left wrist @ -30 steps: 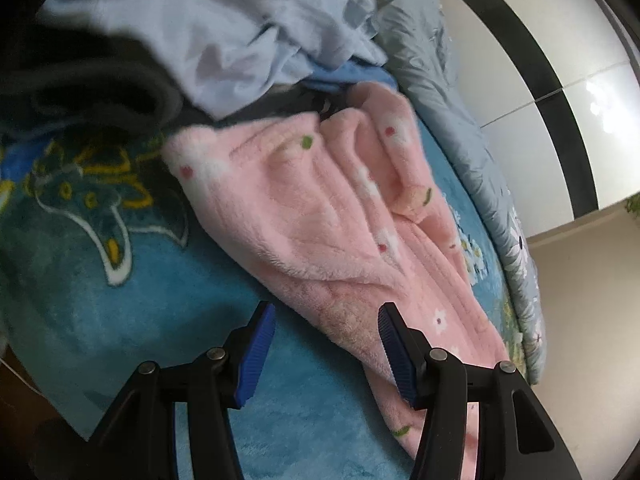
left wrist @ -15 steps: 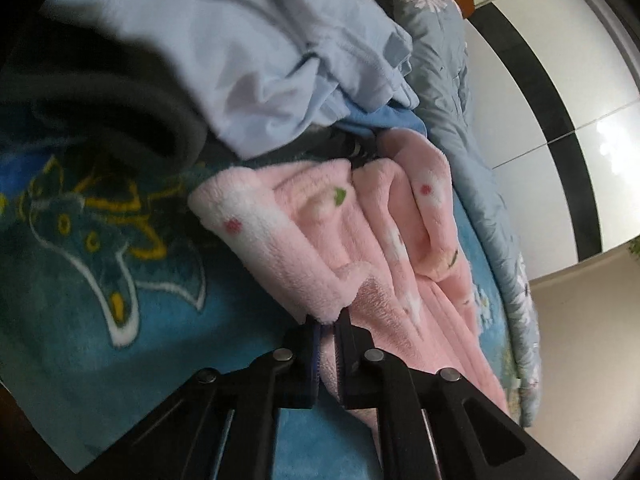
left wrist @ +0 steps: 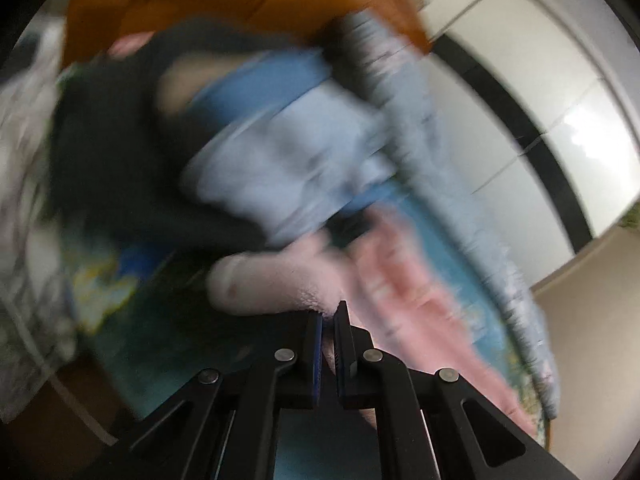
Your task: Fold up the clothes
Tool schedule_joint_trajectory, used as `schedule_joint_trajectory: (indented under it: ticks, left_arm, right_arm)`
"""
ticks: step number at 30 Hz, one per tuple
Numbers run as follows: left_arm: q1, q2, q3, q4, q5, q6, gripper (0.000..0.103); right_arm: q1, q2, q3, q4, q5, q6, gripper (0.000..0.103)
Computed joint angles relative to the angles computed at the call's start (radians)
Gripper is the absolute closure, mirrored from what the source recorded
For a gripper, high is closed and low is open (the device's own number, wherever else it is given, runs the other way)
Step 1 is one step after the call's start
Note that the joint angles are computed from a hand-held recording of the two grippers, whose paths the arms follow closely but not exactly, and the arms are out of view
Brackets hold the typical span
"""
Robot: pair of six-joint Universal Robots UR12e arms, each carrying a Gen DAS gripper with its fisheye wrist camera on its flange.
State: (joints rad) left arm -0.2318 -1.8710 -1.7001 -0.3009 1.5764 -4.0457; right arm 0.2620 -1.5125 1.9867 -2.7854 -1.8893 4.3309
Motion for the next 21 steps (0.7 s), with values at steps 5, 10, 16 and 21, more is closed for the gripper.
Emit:
schedule_joint_trajectory:
  ticks: [5, 10, 16, 21]
  left_arm:
    - [0.016, 0.017, -0.073, -0.062, -0.051, -0.073, 0.097]
    - [0.015, 0.017, -0.076, -0.064, -0.038, -0.074, 0.097]
    - [0.010, 0.017, -0.058, -0.088, -0.025, -0.022, 0.097]
    - [0.011, 0.025, -0.029, -0.090, -0.030, 0.068, 0.095]
  right_arm:
    - [-0.018, 0.003, 0.029, -0.013, 0.059, 0.047, 0.094]
    - [-0.021, 0.005, 0.025, -0.002, 0.066, 0.031, 0.094]
    - [-0.021, -0.001, 0.038, -0.019, 0.067, 0.029, 0.094]
    - [-0.003, -0.006, 0.011, 0.043, -0.014, 0.045, 0.051]
